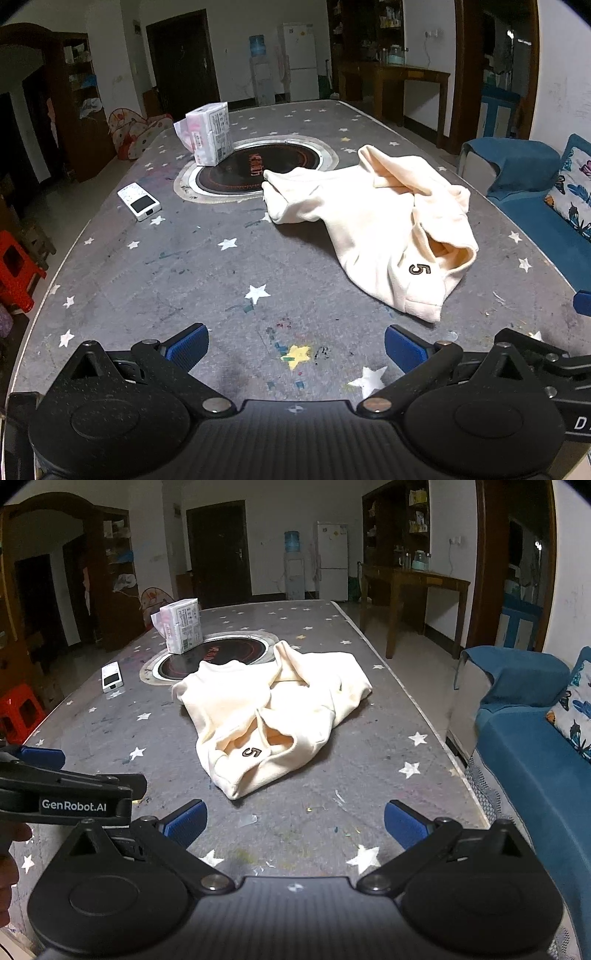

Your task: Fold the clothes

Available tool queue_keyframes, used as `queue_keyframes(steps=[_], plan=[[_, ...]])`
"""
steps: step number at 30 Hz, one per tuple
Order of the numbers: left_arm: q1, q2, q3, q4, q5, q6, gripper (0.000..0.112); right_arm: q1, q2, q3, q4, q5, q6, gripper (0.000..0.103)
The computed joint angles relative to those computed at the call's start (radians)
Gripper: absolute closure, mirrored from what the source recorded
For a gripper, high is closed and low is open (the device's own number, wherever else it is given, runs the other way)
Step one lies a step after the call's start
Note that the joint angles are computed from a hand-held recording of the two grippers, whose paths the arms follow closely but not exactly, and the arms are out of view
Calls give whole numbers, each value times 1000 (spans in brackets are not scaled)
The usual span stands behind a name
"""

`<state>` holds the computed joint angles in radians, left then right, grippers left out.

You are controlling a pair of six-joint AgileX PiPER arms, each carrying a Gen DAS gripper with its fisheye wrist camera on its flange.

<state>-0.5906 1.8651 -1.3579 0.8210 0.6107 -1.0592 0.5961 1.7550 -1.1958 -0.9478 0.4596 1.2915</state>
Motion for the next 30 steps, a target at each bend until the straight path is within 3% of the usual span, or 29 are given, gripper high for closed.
queue_keyframes(steps=[30], plan=[[52,102,-108,-129,-2,151,9,-34,93,-79,115,-34,-106,0]])
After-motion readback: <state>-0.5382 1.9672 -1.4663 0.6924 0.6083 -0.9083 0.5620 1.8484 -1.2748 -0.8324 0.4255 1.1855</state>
